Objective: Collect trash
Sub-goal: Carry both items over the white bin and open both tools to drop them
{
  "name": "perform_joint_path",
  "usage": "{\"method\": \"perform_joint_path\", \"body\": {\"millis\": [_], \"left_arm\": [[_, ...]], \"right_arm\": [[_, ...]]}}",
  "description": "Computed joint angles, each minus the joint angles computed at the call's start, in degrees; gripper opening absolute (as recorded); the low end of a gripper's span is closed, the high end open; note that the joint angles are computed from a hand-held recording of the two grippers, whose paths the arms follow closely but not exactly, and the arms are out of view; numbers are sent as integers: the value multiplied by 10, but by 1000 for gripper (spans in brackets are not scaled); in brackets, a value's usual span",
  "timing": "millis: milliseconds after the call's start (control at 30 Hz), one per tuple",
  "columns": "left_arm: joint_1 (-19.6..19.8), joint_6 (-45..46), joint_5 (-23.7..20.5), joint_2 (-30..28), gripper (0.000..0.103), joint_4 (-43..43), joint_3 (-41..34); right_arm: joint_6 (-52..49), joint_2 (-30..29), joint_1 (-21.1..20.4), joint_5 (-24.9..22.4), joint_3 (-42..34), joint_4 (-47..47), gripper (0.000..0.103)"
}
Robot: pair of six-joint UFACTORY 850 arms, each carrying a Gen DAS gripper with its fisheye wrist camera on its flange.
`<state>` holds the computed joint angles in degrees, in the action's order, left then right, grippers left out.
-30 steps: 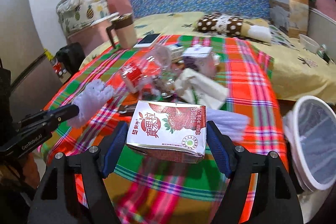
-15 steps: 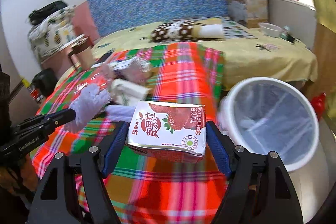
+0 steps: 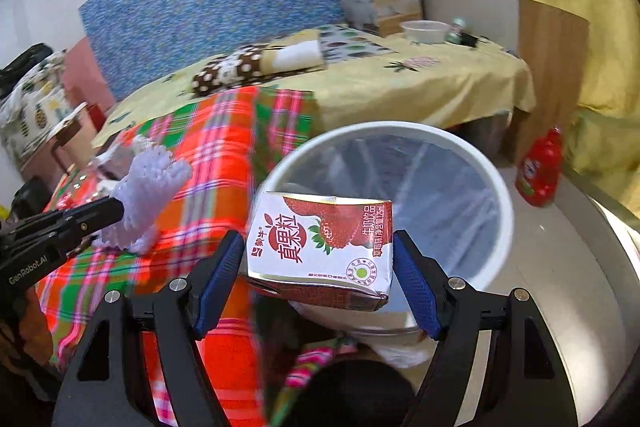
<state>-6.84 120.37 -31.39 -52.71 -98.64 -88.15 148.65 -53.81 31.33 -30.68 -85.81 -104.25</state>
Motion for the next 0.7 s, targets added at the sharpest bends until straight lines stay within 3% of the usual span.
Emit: {"method": "perform_joint_path", "body": {"millis": [300,700], "left_arm": [[-47,-96,10,-56,7,100,-87],[-69,-177,-7,-107,11,174,-163]], "right_arm": [[17,10,-18,7,31,6,76],[11,9,-32,12,38,15,76]]}}
